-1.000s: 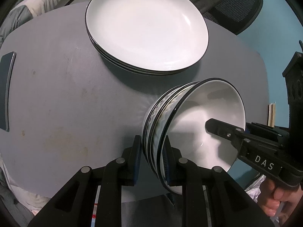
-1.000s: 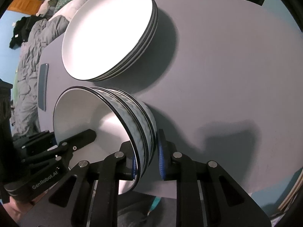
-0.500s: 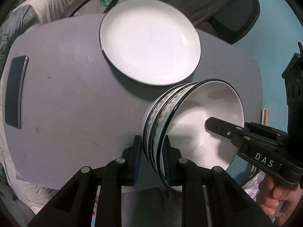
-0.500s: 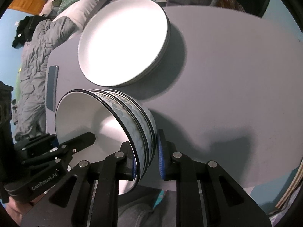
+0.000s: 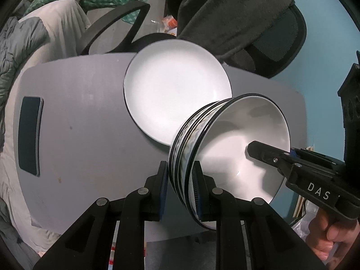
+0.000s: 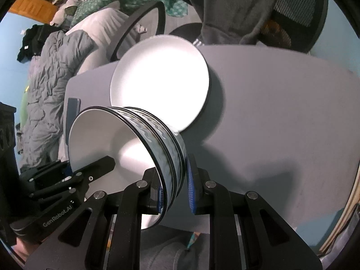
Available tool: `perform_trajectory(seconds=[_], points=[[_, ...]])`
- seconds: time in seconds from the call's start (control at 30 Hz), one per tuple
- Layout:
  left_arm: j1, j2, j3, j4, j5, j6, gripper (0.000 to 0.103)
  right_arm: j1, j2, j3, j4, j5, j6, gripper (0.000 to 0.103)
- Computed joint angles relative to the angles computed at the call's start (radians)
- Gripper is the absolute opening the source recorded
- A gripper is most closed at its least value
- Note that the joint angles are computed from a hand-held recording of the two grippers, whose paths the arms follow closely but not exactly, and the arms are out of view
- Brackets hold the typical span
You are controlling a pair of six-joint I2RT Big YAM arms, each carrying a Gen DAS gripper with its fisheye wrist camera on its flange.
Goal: Organize plates and bowls
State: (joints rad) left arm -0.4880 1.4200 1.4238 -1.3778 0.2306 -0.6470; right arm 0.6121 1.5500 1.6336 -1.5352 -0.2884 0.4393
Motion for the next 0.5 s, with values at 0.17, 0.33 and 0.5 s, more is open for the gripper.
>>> perform_trajectory(seconds=[0.17, 0.33, 0.5], points=[[0.041, 0.035, 0.031, -0.005, -0.007, 0.041, 0.02, -0.004, 0.047, 0.048, 0.008, -0.002, -0.007, 0.018], [0.076, 0.092, 0.064, -0.001, -0.011, 0.065, 0.02, -0.011, 0.116, 0.113, 0.008, 0.002, -0.034, 0.018], [0.103, 0.146, 0.092, 0.004, -0.015, 0.085, 0.02, -0.022, 0.165, 0.142, 0.015, -0.005, -0.05, 0.018]])
